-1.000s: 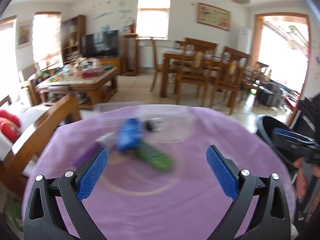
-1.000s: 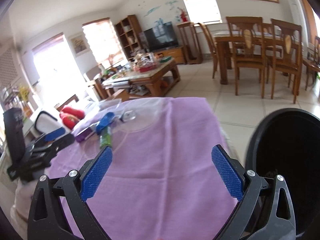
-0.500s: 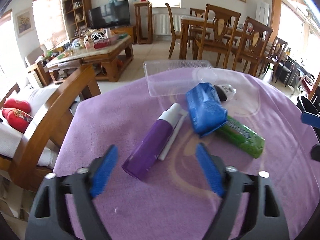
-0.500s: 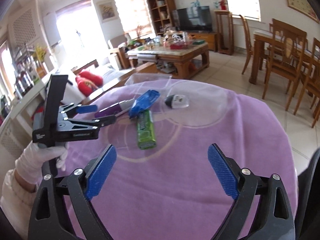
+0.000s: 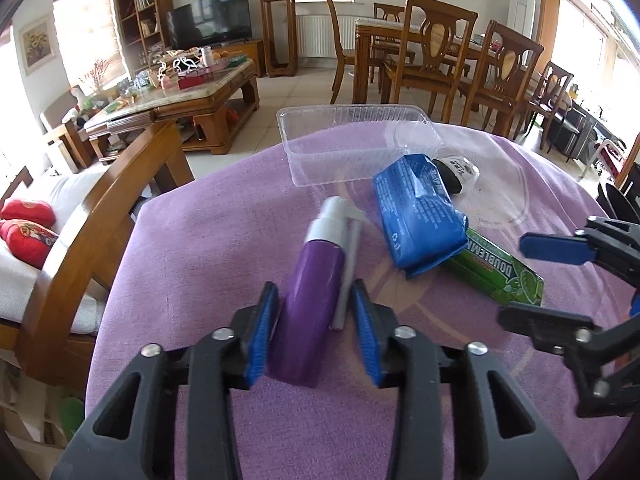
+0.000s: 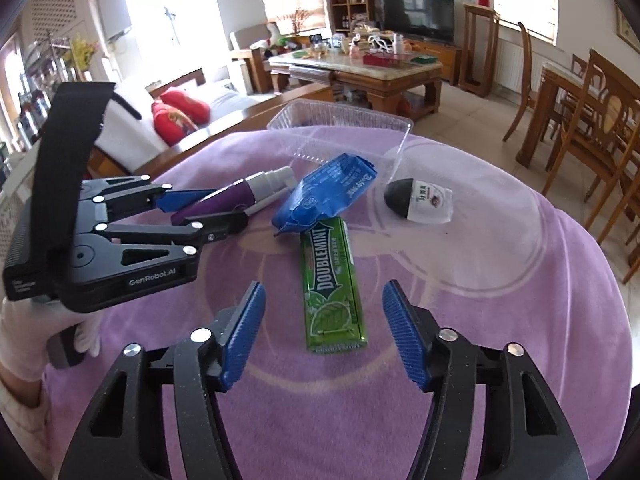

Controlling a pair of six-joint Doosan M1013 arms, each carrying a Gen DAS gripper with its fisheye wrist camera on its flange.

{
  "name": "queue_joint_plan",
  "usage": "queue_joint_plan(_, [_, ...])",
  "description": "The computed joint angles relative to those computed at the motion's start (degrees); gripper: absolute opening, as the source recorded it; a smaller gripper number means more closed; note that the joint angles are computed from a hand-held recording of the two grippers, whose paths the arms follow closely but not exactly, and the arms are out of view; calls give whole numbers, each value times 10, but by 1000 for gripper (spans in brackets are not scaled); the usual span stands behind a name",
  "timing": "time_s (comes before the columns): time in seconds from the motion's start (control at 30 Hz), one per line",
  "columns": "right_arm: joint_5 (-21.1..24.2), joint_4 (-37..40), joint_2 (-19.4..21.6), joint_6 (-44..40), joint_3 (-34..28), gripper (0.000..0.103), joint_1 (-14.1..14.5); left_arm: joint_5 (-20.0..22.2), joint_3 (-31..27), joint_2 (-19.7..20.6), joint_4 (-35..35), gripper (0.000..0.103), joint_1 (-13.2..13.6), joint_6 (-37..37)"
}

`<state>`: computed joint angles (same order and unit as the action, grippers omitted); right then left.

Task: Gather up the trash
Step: 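Grasp the purple spray bottle with left tool while right tool grasps the green gum pack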

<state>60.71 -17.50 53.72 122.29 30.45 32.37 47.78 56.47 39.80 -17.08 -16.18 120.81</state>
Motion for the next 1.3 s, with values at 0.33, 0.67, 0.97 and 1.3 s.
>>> queue_joint_plan(0.33, [34,-5,23,-15,-35,32,0,9,-7,3,-20,30,3,8])
queue_joint_plan(0.67, [-6,11,-17,1,34,31,-2,6,-4,0,-41,29,6,18])
queue_joint_plan(0.97, [-74,1,-76,42,136,31,1,5,9,-8,-69,28,13,32])
queue_joint_plan(1.3, [-153,-18,-137,105,241,31,3,-42,73,-51,-112,25,15,71])
